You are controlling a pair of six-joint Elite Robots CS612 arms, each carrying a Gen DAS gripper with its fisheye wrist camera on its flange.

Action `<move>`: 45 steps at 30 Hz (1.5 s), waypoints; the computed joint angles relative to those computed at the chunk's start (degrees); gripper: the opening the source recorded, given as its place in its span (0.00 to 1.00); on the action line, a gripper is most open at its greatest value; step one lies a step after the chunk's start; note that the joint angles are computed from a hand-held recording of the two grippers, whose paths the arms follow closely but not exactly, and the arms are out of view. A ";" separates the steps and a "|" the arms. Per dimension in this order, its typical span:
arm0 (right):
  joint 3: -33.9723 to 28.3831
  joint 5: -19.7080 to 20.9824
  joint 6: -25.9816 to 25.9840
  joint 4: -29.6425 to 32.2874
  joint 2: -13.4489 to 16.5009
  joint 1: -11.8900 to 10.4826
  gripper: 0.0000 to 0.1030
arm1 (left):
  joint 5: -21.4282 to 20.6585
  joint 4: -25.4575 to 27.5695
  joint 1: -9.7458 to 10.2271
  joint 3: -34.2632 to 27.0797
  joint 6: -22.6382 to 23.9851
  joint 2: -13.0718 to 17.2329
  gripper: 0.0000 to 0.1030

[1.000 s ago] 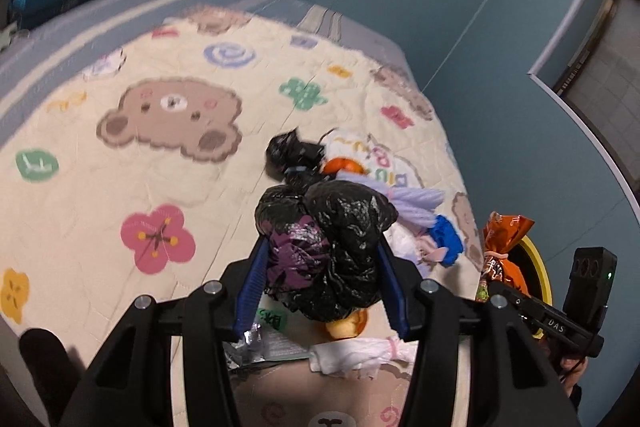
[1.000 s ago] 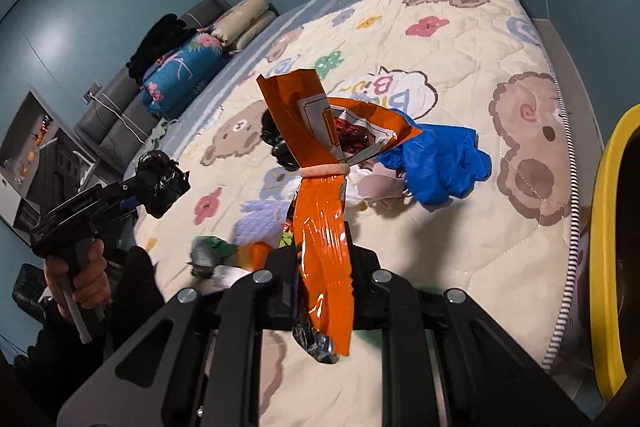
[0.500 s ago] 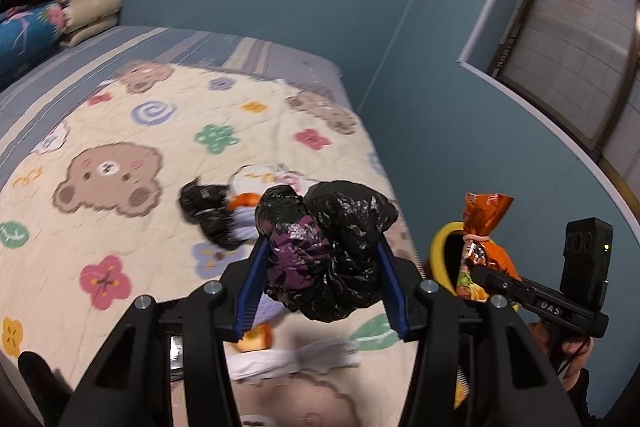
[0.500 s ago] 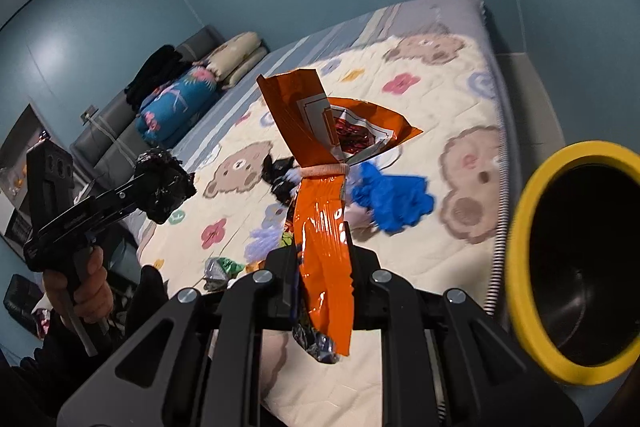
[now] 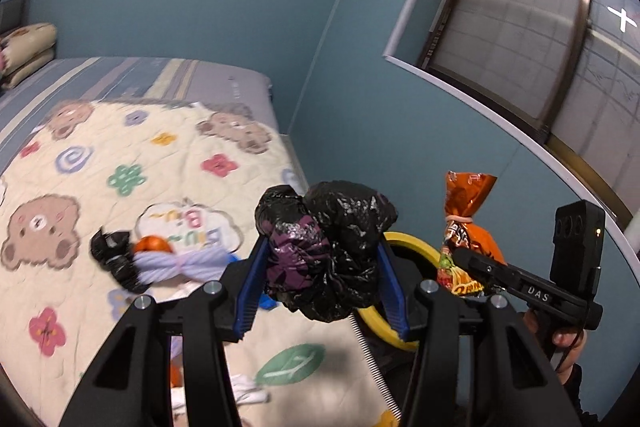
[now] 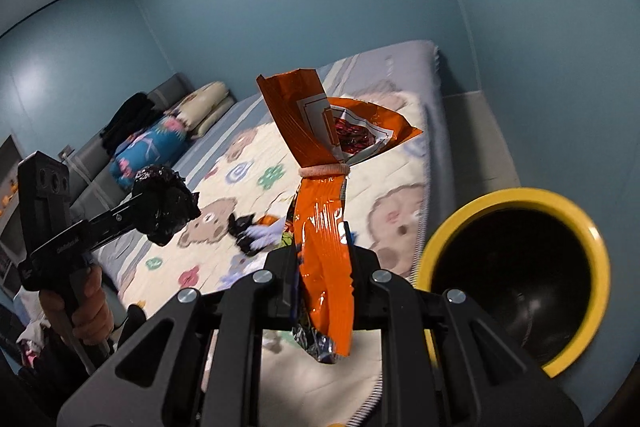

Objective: Collect trash
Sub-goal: 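Carry the black bag and orange wrapper over the yellow bin and release both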

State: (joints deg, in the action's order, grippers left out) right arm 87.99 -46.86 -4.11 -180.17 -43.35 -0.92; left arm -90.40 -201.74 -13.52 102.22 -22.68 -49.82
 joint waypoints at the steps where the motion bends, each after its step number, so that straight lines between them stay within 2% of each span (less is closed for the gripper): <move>1: 0.09 -0.42 0.43 -0.48 -0.08 -0.12 0.15 | -0.33 0.33 -0.16 -0.56 0.23 0.26 0.47; 14: -1.55 -6.29 6.93 -4.35 1.51 -3.08 0.15 | -4.41 7.81 -2.09 -10.49 2.03 5.39 0.47; 21: -4.20 -8.97 9.02 -1.72 3.97 -4.07 0.15 | -6.20 12.42 -3.12 -16.02 2.15 9.10 0.47; 38: -9.79 -15.22 11.80 5.55 9.57 -4.04 0.15 | -10.80 21.84 -4.63 -26.03 1.32 16.67 0.48; 45: -9.95 -18.68 12.39 5.11 9.91 -3.31 0.17 | -11.75 22.21 -4.43 -26.59 -0.04 17.35 0.63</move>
State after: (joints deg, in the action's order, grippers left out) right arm 78.04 -65.54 8.28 -175.06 -33.44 -4.23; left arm -102.15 -179.53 -17.94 75.63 -22.72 -32.47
